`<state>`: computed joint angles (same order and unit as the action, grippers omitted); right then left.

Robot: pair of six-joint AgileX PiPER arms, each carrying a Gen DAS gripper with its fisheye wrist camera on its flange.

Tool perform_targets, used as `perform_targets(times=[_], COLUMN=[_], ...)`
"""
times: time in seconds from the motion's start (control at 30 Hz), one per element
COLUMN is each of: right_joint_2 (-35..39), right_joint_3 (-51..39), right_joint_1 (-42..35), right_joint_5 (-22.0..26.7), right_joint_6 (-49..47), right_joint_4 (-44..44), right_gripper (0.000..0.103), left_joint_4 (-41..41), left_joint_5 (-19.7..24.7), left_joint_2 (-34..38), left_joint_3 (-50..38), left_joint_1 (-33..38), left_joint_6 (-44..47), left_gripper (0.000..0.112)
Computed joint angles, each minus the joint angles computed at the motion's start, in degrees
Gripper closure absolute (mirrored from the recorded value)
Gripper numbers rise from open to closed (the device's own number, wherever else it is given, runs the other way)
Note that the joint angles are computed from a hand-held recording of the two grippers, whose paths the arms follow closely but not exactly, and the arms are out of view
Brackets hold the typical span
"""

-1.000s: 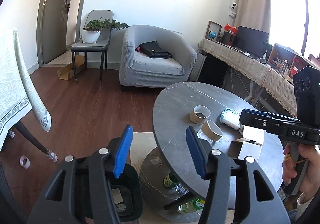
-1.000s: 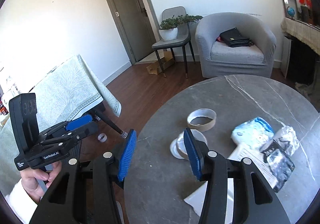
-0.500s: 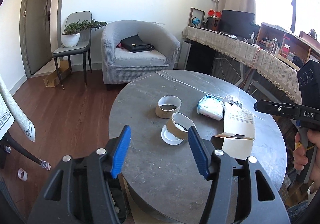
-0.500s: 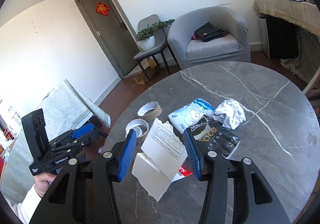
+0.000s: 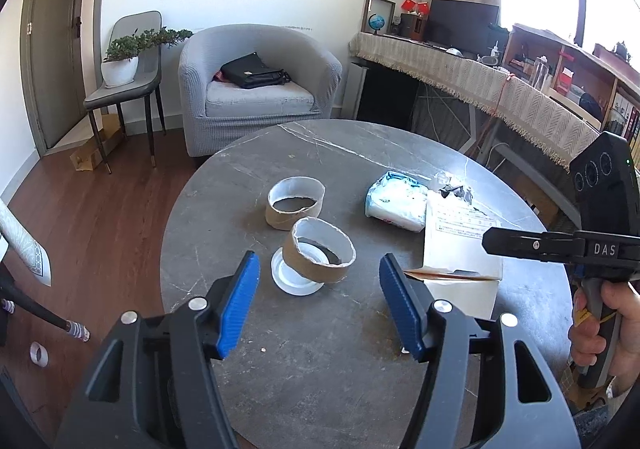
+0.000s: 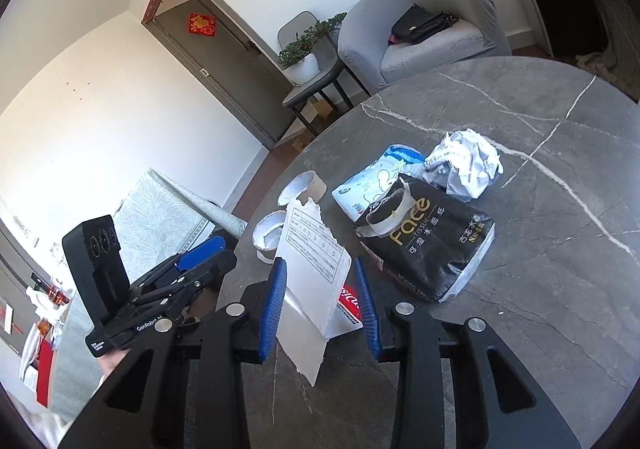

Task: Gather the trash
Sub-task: 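Grasp the white SanDisk box with the right tool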

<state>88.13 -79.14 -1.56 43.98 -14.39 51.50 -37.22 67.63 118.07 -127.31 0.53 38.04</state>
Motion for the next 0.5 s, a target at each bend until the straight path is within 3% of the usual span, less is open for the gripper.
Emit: perform_targets(times=[0.13, 0.23, 0.5], right_joint_2=[1.19, 1.22, -1.48], right_joint_3=[1.76, 2.34, 2.46], right_joint_1=[-1.92, -3.11, -3.15], right_joint_5=[1.43, 2.54, 2.79], right_joint_6=[-5.88, -8.94, -9.05], right_joint_4=[8.69, 12.30, 11.94], right_gripper=[0.087, 0.093, 0.103], left_joint_4=[1.85, 4.66, 13.82], left_joint_5=[1.91, 0.50, -2.57], left_joint_2=[2.00, 1.56, 2.22], left_joint_3=[-3.19, -2.51, -3.87], left_joint_1=[-1.34, -2.95, -6.67], left_joint_6=[-1.84, -1.57, -3.21], left_gripper=[0.047, 0.047, 0.046])
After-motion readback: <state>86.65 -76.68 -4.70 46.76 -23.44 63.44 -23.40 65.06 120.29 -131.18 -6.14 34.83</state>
